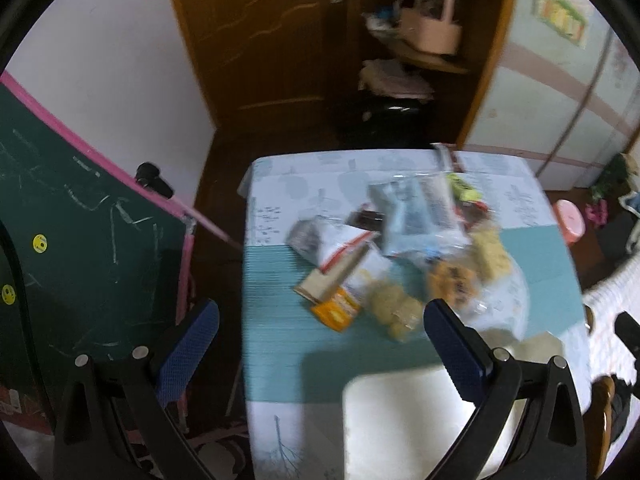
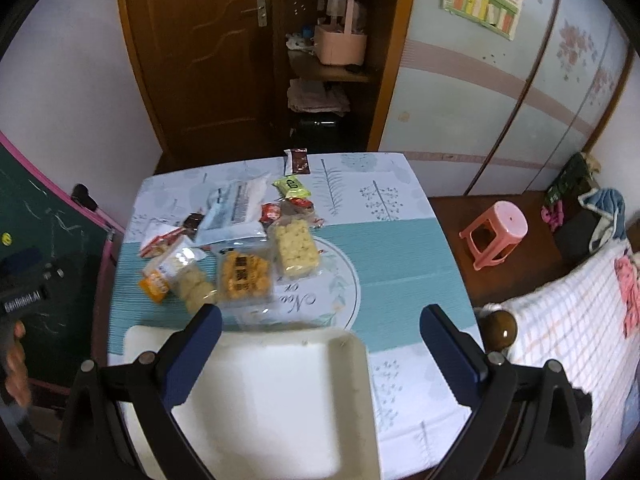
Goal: Organize snacks
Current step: 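Grasp the white snack packet with the left tool while the right tool grasps the clear yellow-snack bag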
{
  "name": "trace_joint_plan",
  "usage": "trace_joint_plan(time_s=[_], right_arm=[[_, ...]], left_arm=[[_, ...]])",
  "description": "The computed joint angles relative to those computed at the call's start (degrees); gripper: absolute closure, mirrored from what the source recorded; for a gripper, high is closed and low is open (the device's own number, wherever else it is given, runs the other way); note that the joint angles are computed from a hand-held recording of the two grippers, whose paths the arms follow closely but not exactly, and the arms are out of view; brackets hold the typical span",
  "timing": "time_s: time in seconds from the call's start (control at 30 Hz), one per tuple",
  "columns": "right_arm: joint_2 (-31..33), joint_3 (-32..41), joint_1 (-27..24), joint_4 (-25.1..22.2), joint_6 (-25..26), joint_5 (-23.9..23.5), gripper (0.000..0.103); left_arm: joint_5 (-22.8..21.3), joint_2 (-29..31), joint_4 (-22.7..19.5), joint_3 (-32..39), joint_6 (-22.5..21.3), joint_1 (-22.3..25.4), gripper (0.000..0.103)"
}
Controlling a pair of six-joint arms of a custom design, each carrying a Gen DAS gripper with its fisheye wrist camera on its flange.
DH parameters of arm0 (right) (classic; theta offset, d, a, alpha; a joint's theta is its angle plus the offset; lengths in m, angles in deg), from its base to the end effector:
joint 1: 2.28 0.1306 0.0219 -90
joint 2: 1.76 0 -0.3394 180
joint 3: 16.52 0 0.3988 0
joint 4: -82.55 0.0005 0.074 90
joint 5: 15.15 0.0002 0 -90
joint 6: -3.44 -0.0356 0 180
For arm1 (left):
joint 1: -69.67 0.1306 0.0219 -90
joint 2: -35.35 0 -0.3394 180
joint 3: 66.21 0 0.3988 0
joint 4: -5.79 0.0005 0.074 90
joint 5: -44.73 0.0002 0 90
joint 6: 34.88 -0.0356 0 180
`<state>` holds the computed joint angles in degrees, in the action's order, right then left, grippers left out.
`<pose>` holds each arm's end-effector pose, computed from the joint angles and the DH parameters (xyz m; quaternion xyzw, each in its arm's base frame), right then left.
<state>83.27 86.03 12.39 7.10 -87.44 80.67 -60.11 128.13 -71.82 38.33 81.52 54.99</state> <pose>0.4177 0.1051 0.4960 -0.1013 0.9546 -0.0110 0.2799 0.4597 -0.1115 0.4519 -0.1259 0.9619 0.0455 0.2386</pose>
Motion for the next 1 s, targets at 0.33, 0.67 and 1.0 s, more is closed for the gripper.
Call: trace_joint_plan(time_s=[0.33,0.67,1.0], right_arm=[[18.7,8.5,-3.5,1.0,6.7,-6.4,0.009],[33.8,18.6,-4.8,-2.6,9.8,-10.9,0.012],[38.9,22.2,-4.0,-4.7,13.4,-13.3,0.013]], left_arm=[[3.9,10.6,-0.5,3.2,-4.3,4.9,0.001],[13.0,21.1,0.5,9.9,0.4,6.6,0.001],[16.0,33.0,-3.7,21.9,11.8,8.0,0.001]])
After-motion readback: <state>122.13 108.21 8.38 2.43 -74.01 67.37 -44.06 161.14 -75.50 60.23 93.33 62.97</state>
